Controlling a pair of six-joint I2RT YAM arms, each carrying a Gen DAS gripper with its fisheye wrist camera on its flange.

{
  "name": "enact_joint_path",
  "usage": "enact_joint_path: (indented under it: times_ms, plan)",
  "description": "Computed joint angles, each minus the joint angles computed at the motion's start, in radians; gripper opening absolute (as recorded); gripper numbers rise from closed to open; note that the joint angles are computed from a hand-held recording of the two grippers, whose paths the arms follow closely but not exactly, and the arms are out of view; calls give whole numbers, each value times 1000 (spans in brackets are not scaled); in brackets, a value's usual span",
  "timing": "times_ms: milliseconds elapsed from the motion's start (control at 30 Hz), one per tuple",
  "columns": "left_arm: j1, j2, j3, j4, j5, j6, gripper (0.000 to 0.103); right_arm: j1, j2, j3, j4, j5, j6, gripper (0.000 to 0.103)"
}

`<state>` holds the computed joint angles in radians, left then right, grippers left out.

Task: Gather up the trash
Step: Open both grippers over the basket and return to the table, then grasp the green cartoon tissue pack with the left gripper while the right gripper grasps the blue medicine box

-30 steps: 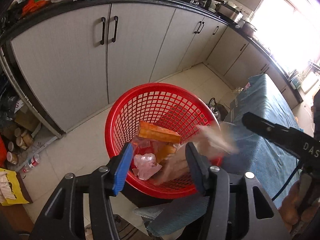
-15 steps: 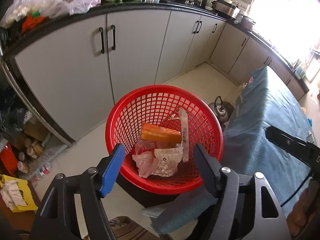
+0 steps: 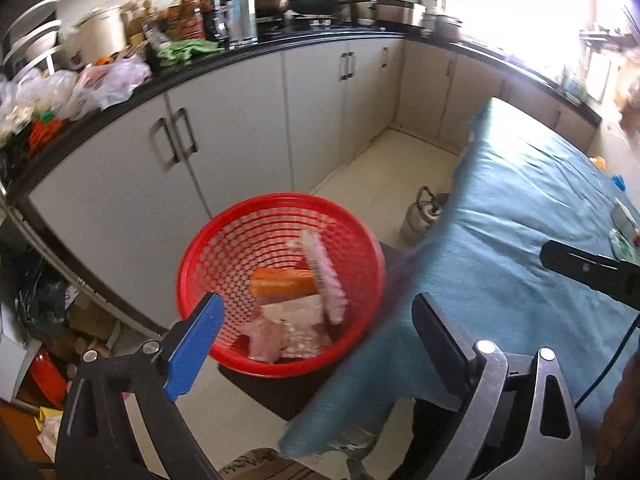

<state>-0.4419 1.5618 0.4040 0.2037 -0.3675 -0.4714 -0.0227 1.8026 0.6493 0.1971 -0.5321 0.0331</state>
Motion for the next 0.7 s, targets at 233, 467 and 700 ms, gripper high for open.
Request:
enact_joint_path:
  times_ms: [233, 467, 700]
  plan:
    - [-134, 16, 73, -94, -73, -60, 94, -161, -55, -54, -27, -71, -77, 53]
    - [-245, 47, 149, -181, -140, -116, 94, -335, -67, -59, -88, -137, -173, 56]
    - [-331, 105, 238, -242, -189, -129, 94, -502, -41, -22, -168, -188, -281, 58]
